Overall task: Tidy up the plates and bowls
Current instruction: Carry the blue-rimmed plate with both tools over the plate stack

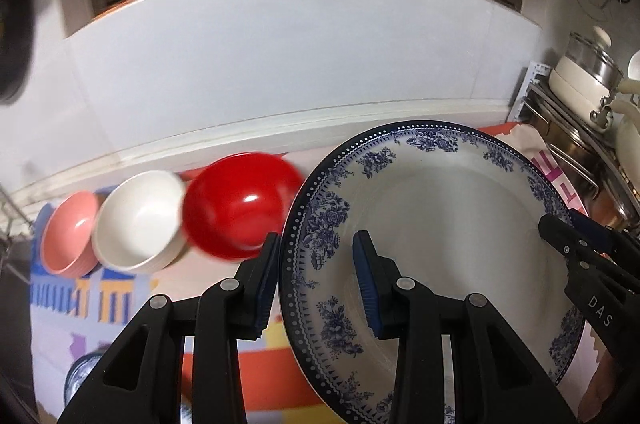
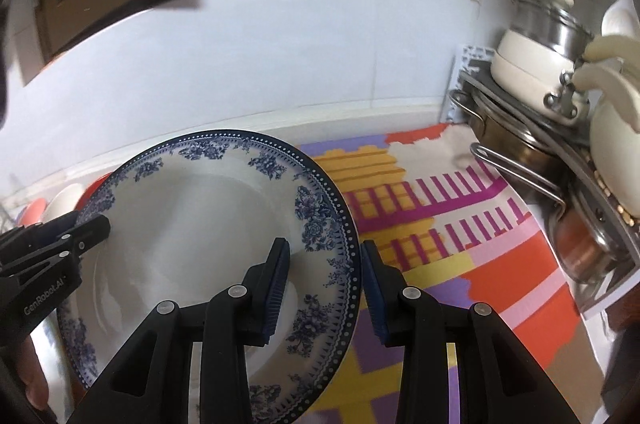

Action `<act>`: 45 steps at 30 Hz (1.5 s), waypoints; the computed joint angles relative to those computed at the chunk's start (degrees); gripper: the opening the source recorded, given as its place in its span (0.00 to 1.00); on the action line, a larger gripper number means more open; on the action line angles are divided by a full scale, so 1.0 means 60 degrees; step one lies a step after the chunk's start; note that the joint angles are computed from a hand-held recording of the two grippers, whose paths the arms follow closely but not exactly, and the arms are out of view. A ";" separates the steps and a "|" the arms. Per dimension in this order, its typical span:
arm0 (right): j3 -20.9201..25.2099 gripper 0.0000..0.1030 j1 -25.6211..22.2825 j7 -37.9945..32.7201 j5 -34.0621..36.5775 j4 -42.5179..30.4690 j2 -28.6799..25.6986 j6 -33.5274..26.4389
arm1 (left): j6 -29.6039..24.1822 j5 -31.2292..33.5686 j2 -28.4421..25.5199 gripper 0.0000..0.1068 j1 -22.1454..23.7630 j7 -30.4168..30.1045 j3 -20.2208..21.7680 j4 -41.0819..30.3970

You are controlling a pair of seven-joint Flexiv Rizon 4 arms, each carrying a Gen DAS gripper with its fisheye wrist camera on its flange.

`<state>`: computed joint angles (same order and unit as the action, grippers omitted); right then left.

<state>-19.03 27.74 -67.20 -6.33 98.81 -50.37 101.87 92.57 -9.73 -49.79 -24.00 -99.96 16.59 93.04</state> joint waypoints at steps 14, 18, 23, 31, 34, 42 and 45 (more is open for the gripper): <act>-0.0147 0.36 0.1568 -0.1022 0.0798 0.1578 0.0852 0.0944 | 0.1691 -0.0823 0.1522 0.34 0.0076 0.0118 0.0300 0.3210; -0.0052 0.36 0.1929 -0.1299 0.1020 0.1769 0.0984 0.1012 | 0.2070 -0.1226 0.1853 0.34 0.0154 0.0452 0.0323 0.3943; 0.0055 0.36 0.2320 -0.1470 0.1206 0.1890 0.1096 0.0995 | 0.2508 -0.1687 0.2227 0.34 0.0376 0.0939 0.0255 0.4692; 0.0089 0.36 0.3029 -0.1534 0.1403 0.2015 0.1182 0.0988 | 0.3169 -0.2174 0.2825 0.34 0.1291 0.1698 -0.0355 0.5789; 0.0055 0.36 0.3299 -0.1544 0.1440 0.2044 0.1184 0.0980 | 0.3404 -0.2231 0.3036 0.34 0.1805 0.1942 -0.0696 0.6200; 0.0140 0.36 0.3765 -0.1443 0.1386 0.2093 0.1182 0.0822 | 0.3778 -0.2265 0.3326 0.34 0.2752 0.2272 -0.1246 0.6994; 0.0119 0.36 0.3956 -0.1384 0.1315 0.2129 0.1139 0.0726 | 0.3763 -0.2113 0.3358 0.34 0.3139 0.2244 -0.1433 0.7217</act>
<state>-18.31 51.47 -75.50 1.56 111.58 -43.54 106.23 115.16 -22.41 -29.64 -5.17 -86.49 7.99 136.34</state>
